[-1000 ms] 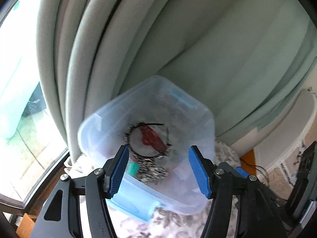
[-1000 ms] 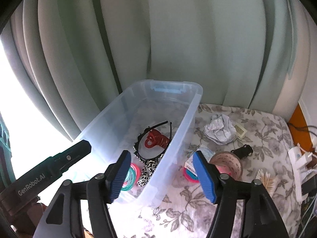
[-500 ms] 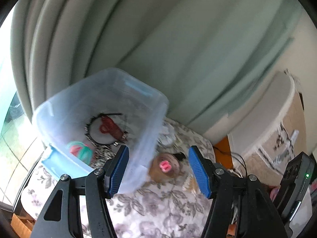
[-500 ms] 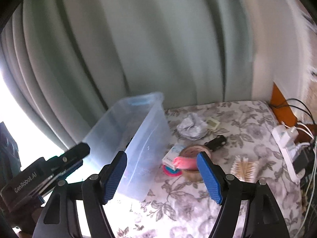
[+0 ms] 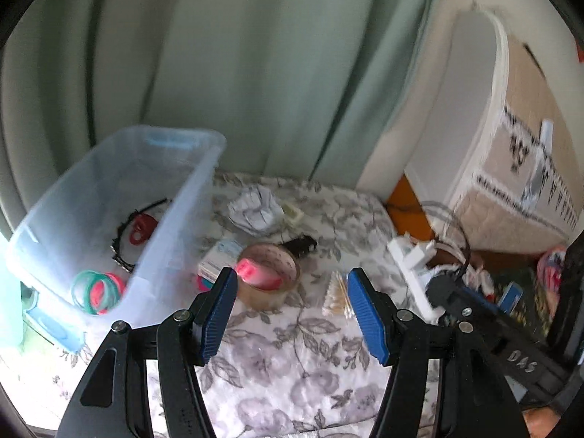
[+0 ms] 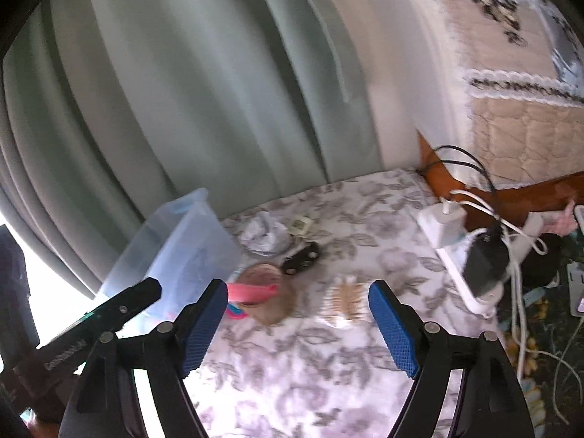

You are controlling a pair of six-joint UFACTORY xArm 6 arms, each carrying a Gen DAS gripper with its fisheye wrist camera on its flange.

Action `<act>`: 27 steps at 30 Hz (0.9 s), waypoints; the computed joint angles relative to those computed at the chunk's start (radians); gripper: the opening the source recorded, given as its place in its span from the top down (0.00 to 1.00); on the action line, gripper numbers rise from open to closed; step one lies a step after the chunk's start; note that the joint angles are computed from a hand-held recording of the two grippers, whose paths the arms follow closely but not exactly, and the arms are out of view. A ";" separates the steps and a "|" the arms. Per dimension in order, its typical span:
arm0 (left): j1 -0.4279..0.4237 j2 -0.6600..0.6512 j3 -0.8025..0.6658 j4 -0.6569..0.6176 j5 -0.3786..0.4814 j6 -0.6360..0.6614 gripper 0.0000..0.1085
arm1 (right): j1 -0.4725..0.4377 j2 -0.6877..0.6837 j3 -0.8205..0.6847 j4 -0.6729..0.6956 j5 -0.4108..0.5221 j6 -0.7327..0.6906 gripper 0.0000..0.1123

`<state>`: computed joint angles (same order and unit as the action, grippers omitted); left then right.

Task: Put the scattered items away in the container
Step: 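Move both tools away from the box toward the tape roll and cotton swabs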

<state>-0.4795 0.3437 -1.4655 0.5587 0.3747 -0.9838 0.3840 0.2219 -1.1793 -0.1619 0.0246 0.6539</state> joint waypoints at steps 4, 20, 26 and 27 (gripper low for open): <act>-0.018 0.063 -0.061 -0.041 0.073 0.068 0.41 | -0.008 0.023 -0.001 0.090 0.040 -0.083 0.27; 0.021 0.309 -0.309 -0.121 0.184 0.206 0.41 | -0.014 0.212 -0.148 0.368 0.220 -0.300 0.27; 0.045 0.396 -0.414 -0.145 0.204 0.242 0.41 | -0.012 0.275 -0.216 0.386 0.257 -0.317 0.27; 0.048 0.407 -0.425 -0.154 0.199 0.254 0.41 | -0.013 0.284 -0.228 0.383 0.264 -0.313 0.27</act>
